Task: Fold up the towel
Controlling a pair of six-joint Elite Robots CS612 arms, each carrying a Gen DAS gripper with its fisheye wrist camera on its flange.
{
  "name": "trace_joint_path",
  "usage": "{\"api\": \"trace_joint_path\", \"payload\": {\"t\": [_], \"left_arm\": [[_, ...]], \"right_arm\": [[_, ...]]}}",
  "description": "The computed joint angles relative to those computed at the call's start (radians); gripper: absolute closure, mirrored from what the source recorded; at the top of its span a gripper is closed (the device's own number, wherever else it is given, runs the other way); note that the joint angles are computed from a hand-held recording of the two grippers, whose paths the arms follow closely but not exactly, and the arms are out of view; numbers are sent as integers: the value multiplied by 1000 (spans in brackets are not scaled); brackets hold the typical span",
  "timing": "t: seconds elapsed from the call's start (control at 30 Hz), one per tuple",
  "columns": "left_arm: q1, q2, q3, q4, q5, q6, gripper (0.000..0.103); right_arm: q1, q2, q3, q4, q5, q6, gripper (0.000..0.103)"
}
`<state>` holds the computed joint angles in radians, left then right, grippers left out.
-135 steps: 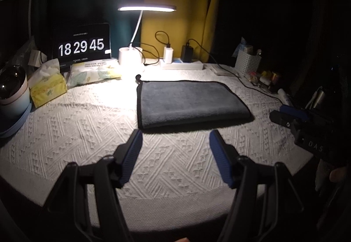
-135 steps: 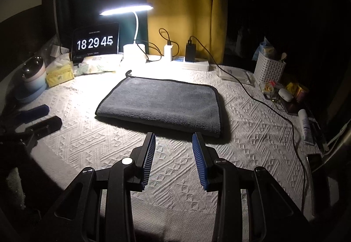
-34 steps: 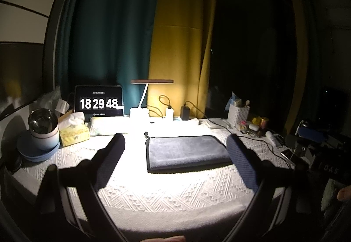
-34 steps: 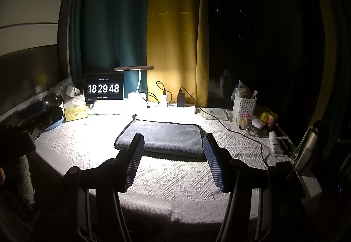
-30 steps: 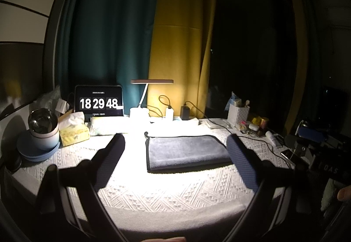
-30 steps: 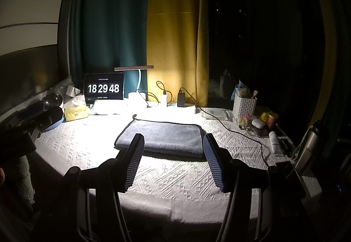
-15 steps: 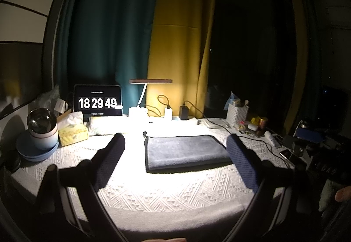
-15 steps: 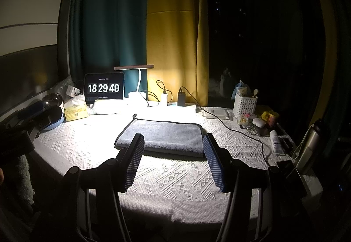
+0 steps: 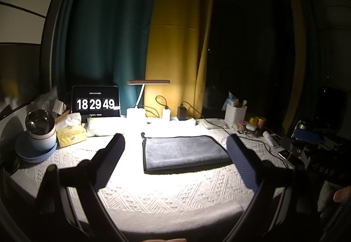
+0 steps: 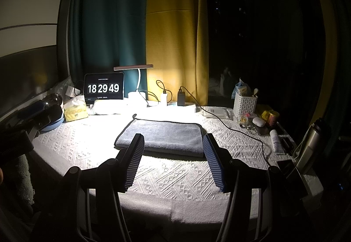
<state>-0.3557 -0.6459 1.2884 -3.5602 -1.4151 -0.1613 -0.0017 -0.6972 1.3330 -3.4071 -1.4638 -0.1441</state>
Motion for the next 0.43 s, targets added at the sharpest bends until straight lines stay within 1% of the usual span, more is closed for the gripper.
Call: {"api": "trace_joint_path", "payload": {"t": [0.43], "left_arm": [[1, 2, -3, 7, -8, 3, 9]], "right_arm": [[8, 11, -6, 5, -5, 2, 44]]}}
